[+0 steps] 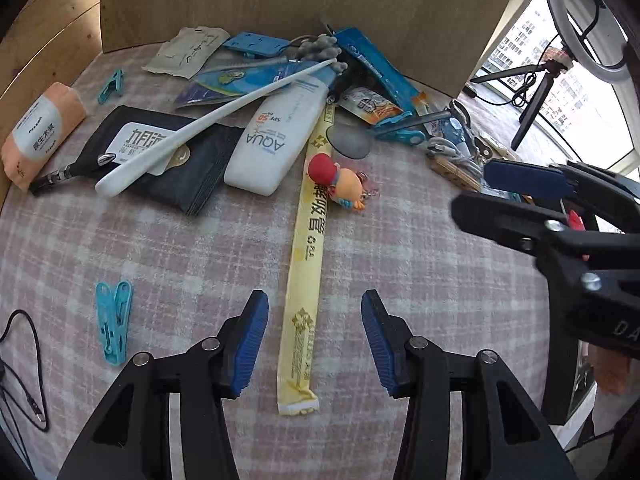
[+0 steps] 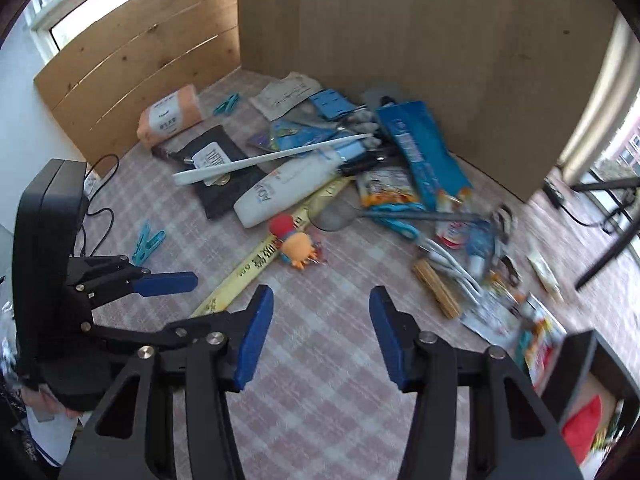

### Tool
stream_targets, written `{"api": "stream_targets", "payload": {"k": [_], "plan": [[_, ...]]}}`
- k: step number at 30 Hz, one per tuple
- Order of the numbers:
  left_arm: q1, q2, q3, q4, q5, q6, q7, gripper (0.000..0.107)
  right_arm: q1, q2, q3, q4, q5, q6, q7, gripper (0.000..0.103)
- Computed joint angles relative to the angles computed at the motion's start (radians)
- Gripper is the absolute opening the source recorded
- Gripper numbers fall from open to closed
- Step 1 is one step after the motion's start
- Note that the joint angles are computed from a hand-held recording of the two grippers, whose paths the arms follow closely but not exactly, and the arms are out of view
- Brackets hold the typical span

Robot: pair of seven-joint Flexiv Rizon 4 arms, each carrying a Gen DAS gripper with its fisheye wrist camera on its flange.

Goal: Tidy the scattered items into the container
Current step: 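Grasp the yellow strip with the left tool while the right tool grasps the orange figure keychain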

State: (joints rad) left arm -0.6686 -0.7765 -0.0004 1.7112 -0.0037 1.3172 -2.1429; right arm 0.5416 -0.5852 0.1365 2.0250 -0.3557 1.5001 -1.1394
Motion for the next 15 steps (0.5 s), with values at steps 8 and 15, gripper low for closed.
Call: {"api": "stream_targets", "payload": {"k": [8,15], "plan": [[0.011,-0.022,-0.008,-0.015,-0.004,0.010,0.028,0.035,-0.110,-0.141,0.164,-0.185,0.056,-0.139,-0.188,0.049],[0.028,-0.032,-0.019,-0.012,-0.027,0.019,0.039,0.035,-0.095,-0.207,0.167,-0.286,0.105,-0.198,-0.267,0.048]]}}
